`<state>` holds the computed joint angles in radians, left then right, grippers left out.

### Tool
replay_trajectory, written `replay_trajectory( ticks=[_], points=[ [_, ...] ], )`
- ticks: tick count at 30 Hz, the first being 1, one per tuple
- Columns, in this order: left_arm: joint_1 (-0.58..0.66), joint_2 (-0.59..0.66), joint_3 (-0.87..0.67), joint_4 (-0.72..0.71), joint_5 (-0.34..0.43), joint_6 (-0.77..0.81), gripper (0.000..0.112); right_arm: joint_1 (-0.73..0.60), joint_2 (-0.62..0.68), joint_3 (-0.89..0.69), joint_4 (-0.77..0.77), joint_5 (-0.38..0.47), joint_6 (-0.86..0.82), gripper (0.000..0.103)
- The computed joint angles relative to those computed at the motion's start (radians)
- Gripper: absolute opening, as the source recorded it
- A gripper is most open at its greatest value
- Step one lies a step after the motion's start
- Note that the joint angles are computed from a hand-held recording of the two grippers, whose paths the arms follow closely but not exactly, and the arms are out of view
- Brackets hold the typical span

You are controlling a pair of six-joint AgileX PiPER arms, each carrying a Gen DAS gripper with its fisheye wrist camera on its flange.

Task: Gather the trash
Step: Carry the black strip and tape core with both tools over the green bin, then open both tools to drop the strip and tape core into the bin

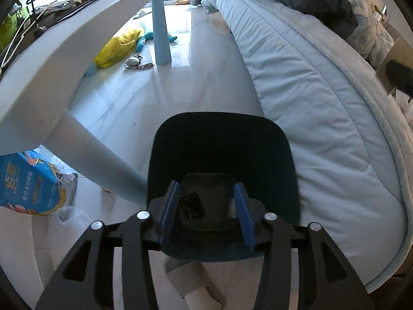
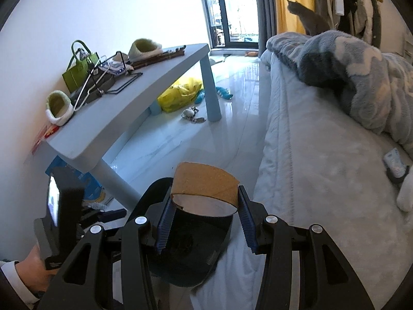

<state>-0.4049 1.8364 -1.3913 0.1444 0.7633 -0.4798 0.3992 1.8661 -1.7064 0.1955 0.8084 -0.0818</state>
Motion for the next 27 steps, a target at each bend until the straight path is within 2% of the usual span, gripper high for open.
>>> replay_trajectory(
  ticks=[10, 14, 22, 27],
  points=[
    [0.061, -0.113, 0.085, -0.026, -0.075, 0.025, 0.065, 0.046, 0.119, -0.051, -0.034, 0.039, 0.050, 0.048],
    [0.080, -0.145, 0.097, -0.048, -0.099, 0.049, 0.074, 0.059, 0.169, -0.077, -0.024, 0.058, 0.060, 0.048],
    [0.112, -0.205, 0.118, -0.070, -0.131, 0.067, 0.075, 0.098, 0.274, -0.126, -0.039, 0.102, 0.086, 0.048],
    [0.112, -0.239, 0.103, -0.099, -0.127, 0.103, 0.065, 0.132, 0.341, -0.149, -0.055, 0.127, 0.097, 0.048]
  ],
)
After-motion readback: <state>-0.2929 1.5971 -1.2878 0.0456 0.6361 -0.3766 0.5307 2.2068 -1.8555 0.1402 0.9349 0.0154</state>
